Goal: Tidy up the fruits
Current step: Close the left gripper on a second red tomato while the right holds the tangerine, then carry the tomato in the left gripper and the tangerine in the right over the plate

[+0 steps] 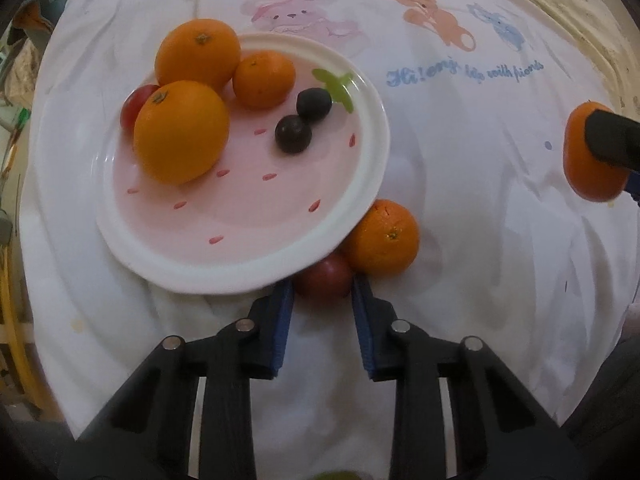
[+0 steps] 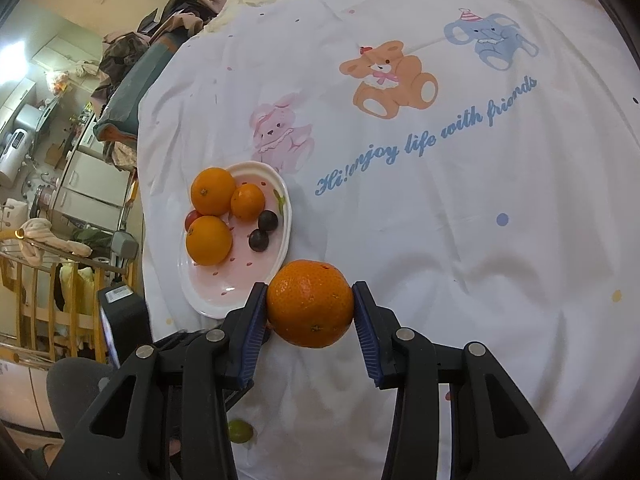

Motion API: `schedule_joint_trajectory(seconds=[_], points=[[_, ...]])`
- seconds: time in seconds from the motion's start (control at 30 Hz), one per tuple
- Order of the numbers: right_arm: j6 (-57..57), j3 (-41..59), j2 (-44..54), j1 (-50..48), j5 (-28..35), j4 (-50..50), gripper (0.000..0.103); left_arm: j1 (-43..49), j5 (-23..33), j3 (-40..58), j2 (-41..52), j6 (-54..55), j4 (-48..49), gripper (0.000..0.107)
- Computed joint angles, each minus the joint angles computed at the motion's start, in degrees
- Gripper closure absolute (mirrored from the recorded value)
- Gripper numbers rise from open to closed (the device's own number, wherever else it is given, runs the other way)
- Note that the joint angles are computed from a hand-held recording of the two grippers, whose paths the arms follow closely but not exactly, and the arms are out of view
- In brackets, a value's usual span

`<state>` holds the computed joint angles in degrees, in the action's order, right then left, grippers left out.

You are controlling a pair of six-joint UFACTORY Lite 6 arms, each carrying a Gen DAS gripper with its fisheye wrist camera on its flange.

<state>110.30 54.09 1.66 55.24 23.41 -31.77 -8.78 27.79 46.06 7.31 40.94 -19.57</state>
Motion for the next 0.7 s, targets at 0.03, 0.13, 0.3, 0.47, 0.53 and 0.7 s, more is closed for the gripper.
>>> schedule_joint_trajectory(seconds=[0.03,0.13,0.3,0.47,0.53,0.7], points=[[-0.10,0.04,0.06,-0.01,-0.03,0.01,0.059,0.22,0.12,0.00,0.02,0.54,-0.75,0.082],[-1.69,0.67,0.50,-0.22,0.11,0.77,0.059,1.46,1.25,-0.22,-0.16,2.55,-2.50,0.082],[-3.29,2.37,1.80,-0.25,0.39,1.19,0.059,3.03,3.21,-0.94,-2.46,0.68,0.25,0.082],[-2.85,3.36,2.52,0.54,1.49,0.63,0.059,7.37,6.65,-3.07,-7.00,3.79,0.30,0.082],[-2.20,3.61,2.67,1.00,2.03,0.12,0.059,9.66,8.74,-3.11,-8.59,5.81,-0.19,0.082],[-0.60,4.92,3.38,2.04,3.26,-1.63,0.059,16.02,14.41,-0.65,-12.15,11.26,-1.77,0.082]])
